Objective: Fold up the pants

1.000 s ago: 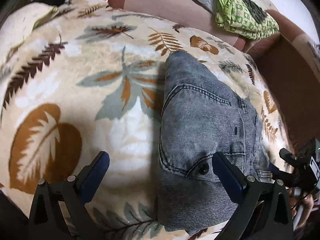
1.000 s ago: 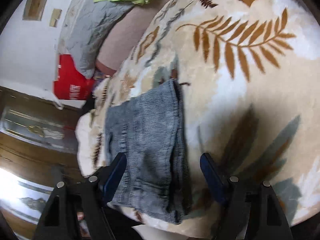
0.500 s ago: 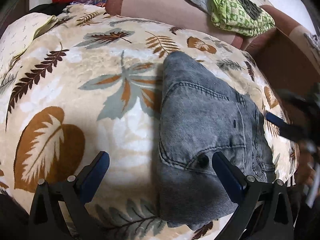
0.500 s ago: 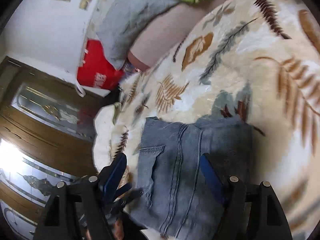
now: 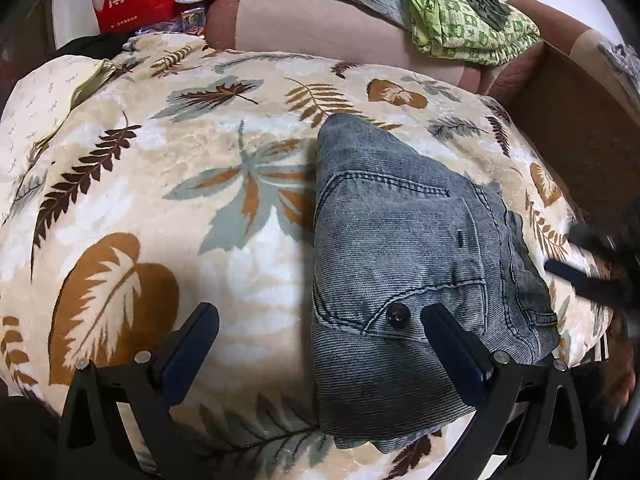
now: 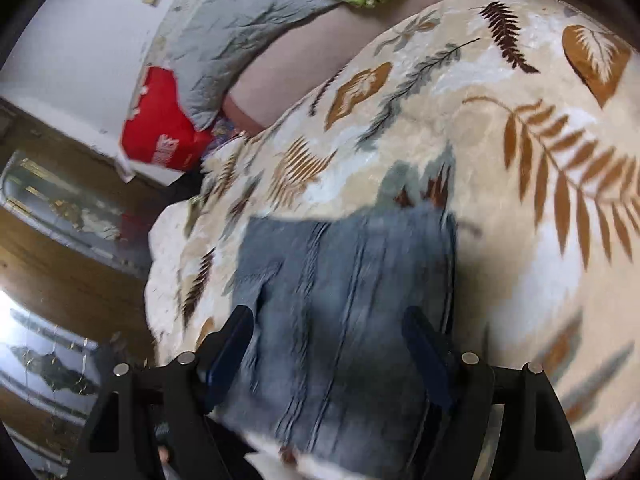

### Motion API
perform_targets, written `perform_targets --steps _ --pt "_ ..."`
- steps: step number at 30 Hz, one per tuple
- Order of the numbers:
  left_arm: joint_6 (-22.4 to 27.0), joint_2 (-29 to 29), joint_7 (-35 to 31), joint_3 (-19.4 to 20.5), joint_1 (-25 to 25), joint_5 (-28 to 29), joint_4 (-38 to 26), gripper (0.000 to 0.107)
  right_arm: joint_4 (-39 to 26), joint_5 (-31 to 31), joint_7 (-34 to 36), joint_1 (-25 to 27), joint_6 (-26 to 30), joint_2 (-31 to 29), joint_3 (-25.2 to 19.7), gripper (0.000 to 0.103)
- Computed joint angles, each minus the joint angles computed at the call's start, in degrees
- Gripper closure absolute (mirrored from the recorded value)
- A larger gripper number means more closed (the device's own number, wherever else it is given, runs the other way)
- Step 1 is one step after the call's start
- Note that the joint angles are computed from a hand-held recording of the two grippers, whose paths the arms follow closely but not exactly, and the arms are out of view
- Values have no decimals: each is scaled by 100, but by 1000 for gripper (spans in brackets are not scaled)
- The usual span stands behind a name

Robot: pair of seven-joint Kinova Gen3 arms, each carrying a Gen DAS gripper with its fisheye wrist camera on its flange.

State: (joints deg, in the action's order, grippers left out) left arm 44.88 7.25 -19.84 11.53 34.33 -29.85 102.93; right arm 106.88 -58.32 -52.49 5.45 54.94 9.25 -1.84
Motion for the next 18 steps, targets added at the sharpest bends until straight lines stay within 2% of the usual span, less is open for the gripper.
perform_targets --steps 2,4,6,8,11,13,16,18 --pt "32 0 27 -1 3 4 -15 5 177 -202 321 184 415 -24 -27 23" --pt "99 26 46 2 11 14 -53 5 207 -152 368 159 611 224 -116 22" --pt "103 4 -8 8 -1 73 -49 5 155 90 300 -79 478 456 -46 22" --pt "176 -28 120 15 62 -62 -17 5 124 109 126 -61 430 289 -97 22" --pt "155 -68 142 23 15 3 36 5 282 -103 336 -106 349 -61 21 22" --pt "123 -93 183 26 -14 14 76 5 230 -137 450 -3 536 4 -105 20" --pt "-50 -149 58 27 -144 236 150 5 215 258 302 -328 299 320 -22 19" --pt "-171 -213 -79 30 -235 388 224 5 143 159 184 -121 471 246 -80 19"
